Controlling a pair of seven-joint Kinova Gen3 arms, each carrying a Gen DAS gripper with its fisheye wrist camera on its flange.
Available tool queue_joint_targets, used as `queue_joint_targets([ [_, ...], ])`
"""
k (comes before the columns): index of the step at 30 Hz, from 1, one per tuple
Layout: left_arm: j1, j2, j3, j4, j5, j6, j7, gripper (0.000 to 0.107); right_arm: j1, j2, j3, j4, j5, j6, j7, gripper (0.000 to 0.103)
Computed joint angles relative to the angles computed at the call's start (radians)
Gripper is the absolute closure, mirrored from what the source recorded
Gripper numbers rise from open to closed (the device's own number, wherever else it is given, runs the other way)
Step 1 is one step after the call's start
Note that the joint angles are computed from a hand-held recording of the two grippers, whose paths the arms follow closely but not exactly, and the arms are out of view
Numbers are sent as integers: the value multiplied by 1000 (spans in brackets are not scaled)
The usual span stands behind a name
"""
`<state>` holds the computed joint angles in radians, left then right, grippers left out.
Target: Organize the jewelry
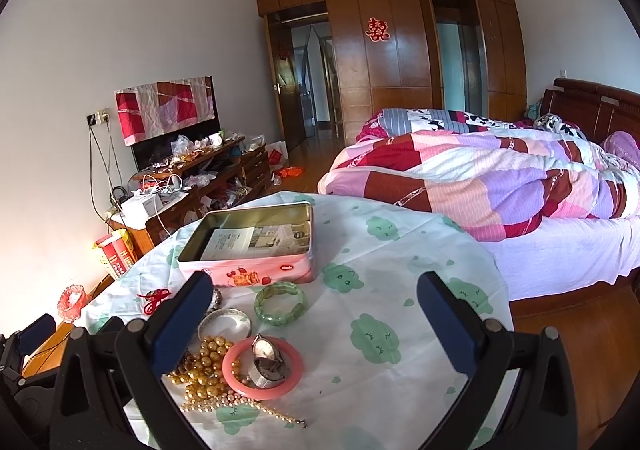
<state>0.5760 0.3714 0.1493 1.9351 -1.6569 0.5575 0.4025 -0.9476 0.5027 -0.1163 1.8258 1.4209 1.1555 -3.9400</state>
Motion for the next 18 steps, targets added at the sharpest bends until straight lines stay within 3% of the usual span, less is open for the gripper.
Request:
queue_joint_targets([
  [18,-13,-1,1,3,-3,-15,12,17,6,2,0,-7,-29,-8,18,0],
])
